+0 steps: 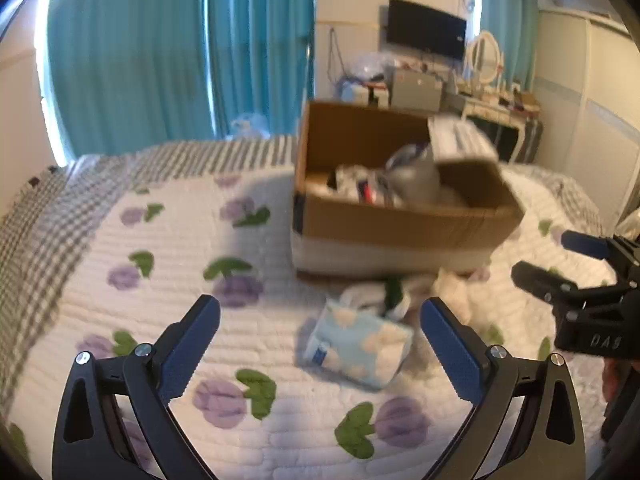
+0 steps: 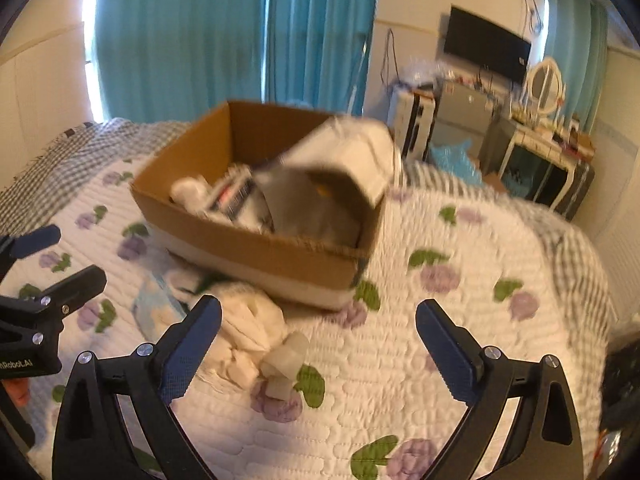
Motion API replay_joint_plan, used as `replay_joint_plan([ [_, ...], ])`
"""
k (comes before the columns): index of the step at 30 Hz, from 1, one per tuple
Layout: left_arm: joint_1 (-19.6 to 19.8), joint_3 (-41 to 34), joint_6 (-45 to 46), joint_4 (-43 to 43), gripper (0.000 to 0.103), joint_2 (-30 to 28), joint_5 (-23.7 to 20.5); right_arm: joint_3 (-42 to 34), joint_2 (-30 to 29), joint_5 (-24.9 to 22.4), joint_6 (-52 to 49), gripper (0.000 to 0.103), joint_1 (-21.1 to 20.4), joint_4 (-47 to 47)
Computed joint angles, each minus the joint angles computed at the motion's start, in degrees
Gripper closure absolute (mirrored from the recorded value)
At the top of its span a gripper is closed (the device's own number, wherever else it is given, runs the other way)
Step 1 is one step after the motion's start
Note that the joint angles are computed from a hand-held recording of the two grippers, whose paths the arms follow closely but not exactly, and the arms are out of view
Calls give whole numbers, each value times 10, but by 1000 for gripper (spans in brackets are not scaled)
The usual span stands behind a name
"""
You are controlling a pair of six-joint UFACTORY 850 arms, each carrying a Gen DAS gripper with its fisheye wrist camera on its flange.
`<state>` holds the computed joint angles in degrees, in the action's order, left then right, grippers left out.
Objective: Organize soft objects
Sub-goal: 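Grasp the blue floral tissue pack with the left tool while the right tool grasps a white plush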
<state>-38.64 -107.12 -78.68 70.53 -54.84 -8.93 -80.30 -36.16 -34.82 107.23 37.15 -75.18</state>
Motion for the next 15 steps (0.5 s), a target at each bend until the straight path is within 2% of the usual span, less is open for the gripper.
replay_joint_plan([
  [3, 0, -3, 51, -50, 1, -14, -3, 5, -14, 24, 3, 8, -11, 17],
  [5, 2, -7, 141, -145, 1, -21, -3, 3, -26, 37, -17, 18, -16, 46],
  [7, 2, -11, 201, -203, 1, -26, -6, -5, -38, 58, -59, 27, -23, 98],
  [9, -1, -6, 203, -195, 1, -25, -6, -13, -49, 75, -102, 34, -27, 139],
  [12, -3, 4, 234, -210, 1, -20, 7, -19, -58, 100, -121, 34, -30, 160],
  [14, -4, 7, 250, -219, 1, -19, 8, -18, -62, 133, -131, 37, -39, 185],
  [15, -5, 6, 266, -231, 1, -20, 8, -15, -62, 151, -131, 42, -41, 189],
])
